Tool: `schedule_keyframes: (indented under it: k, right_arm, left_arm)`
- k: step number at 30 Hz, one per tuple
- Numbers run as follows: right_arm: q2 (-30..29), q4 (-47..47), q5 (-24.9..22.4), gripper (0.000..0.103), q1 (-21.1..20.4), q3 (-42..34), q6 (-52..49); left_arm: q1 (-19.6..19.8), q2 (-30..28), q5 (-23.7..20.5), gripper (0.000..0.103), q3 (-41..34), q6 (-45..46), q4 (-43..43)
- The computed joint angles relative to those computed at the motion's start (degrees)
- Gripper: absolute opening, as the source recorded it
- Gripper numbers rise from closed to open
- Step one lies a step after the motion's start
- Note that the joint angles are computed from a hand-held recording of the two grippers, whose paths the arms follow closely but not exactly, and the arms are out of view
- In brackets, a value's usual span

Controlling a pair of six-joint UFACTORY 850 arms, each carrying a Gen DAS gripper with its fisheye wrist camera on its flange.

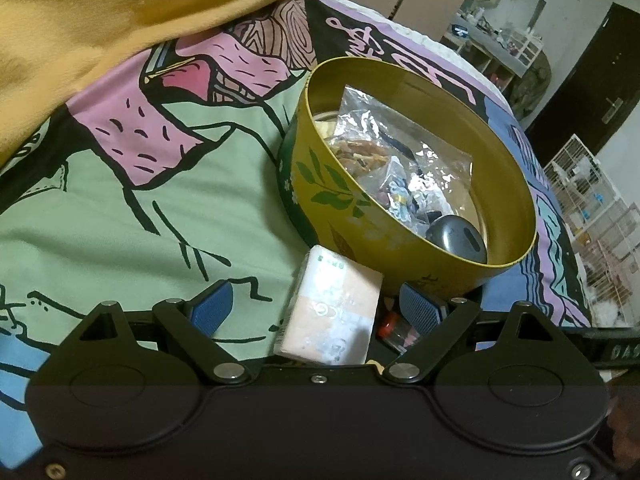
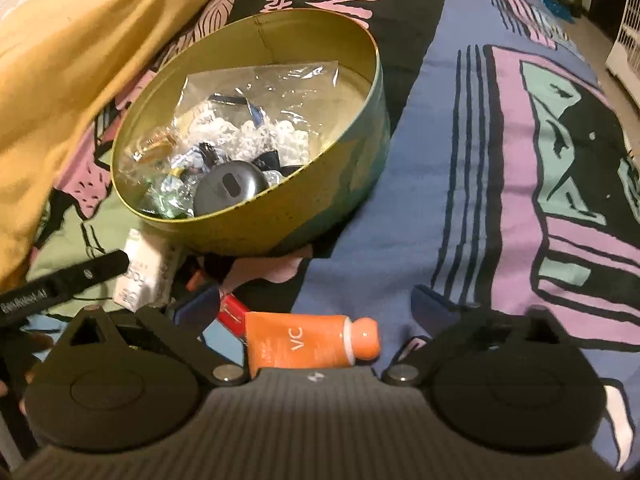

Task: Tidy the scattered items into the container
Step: 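Position the right tool fingers around the orange tube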

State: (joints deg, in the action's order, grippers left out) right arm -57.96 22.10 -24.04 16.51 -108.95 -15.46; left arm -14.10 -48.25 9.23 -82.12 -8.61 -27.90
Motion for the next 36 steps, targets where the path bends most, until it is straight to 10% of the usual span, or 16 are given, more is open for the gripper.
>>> schedule_keyframes:
  k: [11, 16, 36]
  right_arm:
    - [-7.65, -27.35, -12.49, 0.103, 4.39, -10.14, 17.33]
    - [-9.32, -23.91, -15.13, 0.099, 4.06, -12.5, 14.28]
    - [0.51, -12.2, -1.88, 0.093, 1.74, 1.27, 11.68]
  left_arm:
    - [-0.02, -0.2, -0.43, 0.09, -0.23, 0.49, -0.27]
    - [-0.1, -0.3, -0.69, 0.09, -0.38, 1.91, -1.47]
    - [-0.64, -0.01, -0.3, 0.09, -0.05, 4.46, -1.67]
